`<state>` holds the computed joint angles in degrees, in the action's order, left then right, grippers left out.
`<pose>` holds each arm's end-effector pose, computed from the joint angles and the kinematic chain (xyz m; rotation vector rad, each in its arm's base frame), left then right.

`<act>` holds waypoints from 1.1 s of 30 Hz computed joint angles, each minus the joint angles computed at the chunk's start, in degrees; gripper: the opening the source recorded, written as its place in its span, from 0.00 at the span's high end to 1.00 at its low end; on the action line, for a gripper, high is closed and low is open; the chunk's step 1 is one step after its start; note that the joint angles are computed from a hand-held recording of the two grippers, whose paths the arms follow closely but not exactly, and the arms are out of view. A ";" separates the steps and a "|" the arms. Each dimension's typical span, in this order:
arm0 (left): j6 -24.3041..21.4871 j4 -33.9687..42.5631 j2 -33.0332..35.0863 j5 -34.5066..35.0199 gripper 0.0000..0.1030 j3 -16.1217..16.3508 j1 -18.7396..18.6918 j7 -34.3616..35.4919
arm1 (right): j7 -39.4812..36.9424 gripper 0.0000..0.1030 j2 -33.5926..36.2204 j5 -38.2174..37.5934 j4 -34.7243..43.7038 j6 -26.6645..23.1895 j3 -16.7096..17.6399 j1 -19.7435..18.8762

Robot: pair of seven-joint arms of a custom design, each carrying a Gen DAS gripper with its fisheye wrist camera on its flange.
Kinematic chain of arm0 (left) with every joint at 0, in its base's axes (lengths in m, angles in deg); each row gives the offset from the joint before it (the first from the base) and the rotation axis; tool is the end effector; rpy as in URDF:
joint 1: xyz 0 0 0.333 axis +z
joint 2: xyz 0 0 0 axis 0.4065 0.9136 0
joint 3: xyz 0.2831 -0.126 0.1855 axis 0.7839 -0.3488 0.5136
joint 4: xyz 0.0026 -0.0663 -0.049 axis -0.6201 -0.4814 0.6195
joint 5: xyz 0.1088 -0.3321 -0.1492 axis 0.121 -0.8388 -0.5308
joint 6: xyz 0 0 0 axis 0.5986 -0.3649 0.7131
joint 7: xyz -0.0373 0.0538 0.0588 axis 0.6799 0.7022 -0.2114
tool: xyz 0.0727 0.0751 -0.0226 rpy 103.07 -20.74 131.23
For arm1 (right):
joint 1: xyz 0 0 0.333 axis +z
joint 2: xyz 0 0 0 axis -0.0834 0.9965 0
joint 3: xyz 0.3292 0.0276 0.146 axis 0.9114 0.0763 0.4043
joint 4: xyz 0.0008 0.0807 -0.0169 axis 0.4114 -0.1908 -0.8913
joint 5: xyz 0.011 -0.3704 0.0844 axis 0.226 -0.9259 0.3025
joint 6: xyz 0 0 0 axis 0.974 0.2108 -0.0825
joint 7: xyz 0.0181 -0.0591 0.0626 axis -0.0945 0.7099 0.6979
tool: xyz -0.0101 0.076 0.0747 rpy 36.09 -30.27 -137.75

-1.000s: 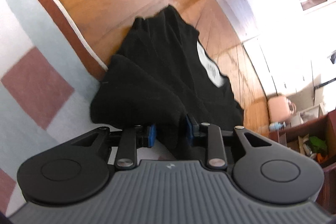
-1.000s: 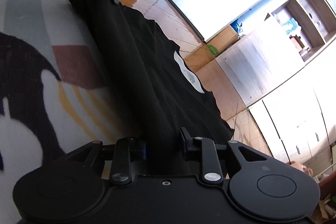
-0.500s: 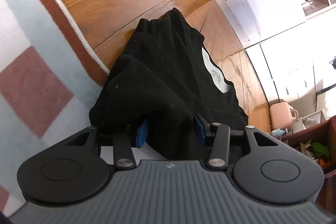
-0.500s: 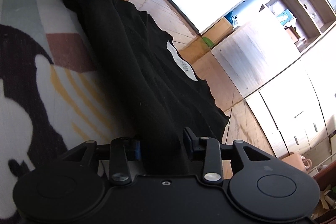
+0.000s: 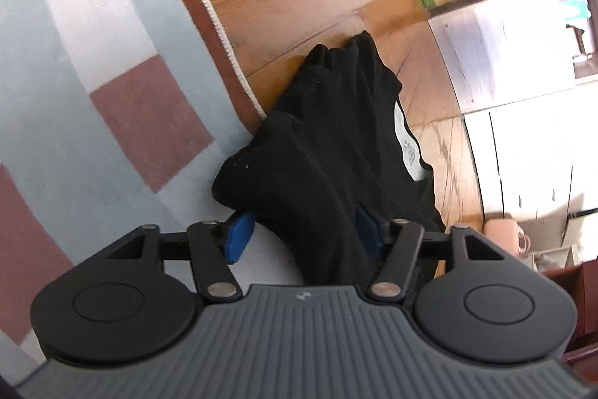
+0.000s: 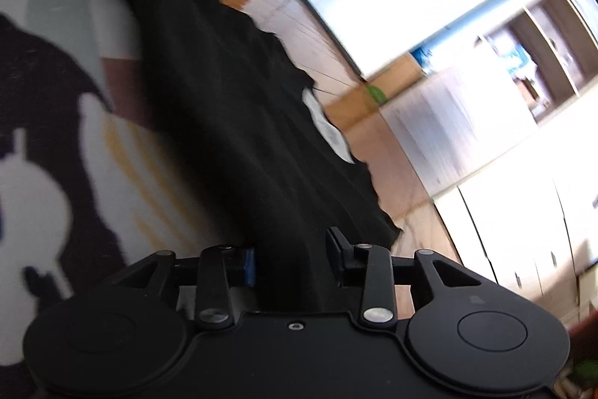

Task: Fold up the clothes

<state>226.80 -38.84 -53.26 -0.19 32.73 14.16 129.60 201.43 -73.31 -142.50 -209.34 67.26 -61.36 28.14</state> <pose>0.5434 -0.1816 0.4488 2.2282 -1.3862 1.1792 0.3402 0.3507 0.4558 -2.3546 1.0231 -1.4904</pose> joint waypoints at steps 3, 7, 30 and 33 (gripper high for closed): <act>-3.18 1.06 0.90 -0.45 0.32 0.21 0.68 0.18 | -1.79 0.56 1.00 -1.04 0.62 1.85 0.18 0.45; -2.52 1.56 1.37 -4.04 0.35 -0.32 0.73 4.67 | -2.68 0.49 3.76 -2.93 3.71 5.50 -0.12 1.02; -13.73 0.41 -2.46 -4.68 0.21 2.49 2.44 8.84 | -20.72 0.88 17.18 49.84 23.92 27.74 -6.49 -2.90; -10.62 0.68 -1.20 -6.60 0.12 1.57 1.46 7.55 | -18.54 0.87 16.70 48.12 23.35 27.81 -7.50 -1.60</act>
<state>216.18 -38.16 -54.45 -6.79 34.30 15.62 137.15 182.90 -56.62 -94.39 -185.99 95.06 -68.87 26.54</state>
